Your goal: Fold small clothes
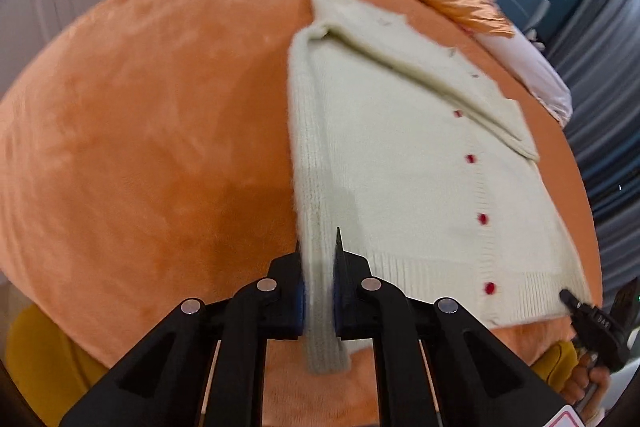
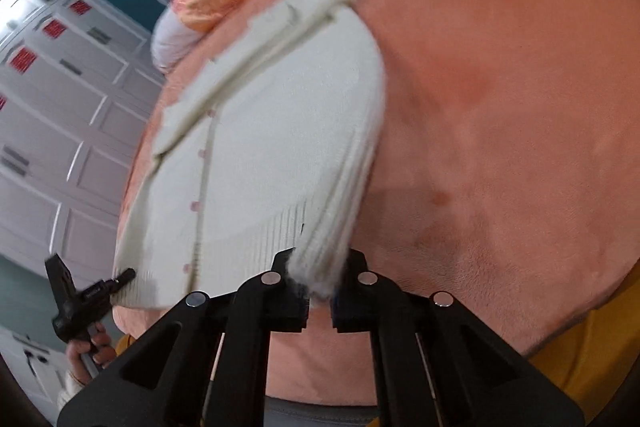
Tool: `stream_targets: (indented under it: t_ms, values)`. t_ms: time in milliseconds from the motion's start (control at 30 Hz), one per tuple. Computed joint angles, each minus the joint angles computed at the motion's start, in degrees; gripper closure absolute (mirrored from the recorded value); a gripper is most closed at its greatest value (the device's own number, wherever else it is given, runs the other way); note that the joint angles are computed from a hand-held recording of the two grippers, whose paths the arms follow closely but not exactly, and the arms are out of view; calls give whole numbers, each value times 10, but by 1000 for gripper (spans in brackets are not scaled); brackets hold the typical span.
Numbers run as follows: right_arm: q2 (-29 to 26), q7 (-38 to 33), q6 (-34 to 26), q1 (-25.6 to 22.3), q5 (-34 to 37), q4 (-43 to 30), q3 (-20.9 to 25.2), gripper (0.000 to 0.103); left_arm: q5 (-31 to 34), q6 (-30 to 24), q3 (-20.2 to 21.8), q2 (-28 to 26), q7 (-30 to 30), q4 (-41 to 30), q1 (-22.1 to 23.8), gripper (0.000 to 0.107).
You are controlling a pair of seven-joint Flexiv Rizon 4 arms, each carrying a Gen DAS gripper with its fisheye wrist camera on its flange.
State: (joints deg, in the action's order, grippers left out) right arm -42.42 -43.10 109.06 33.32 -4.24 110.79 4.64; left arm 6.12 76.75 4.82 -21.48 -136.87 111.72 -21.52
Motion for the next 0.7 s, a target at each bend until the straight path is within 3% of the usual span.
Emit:
stream_targets:
  t_ms: [133, 267, 333, 433, 500, 633, 700]
  values:
    - [42, -25, 9, 42, 16, 40, -33, 98, 16, -10, -4, 35, 6, 15, -8, 100]
    - [85, -49, -19, 47, 10, 93, -28, 98, 31, -38, -22, 77, 16, 43, -12, 100]
    - [111, -59, -33, 37, 2, 129, -10, 98, 22, -78, -48, 112, 52, 72, -8, 101]
    - [158, -65, -88, -40, -35, 182, 79, 98, -21, -137, -86, 166, 116, 120, -4, 101]
    - [190, -71, -147, -107, -49, 212, 163, 98, -55, -173, -104, 195, 147, 144, -8, 101]
    - [222, -104, -209, -200, 2, 231, 298, 98, -101, -211, -123, 242, 153, 177, -20, 101]
    - [232, -117, -210, -203, 22, 228, 310, 98, -129, -189, -121, 254, 137, 190, -18, 101]
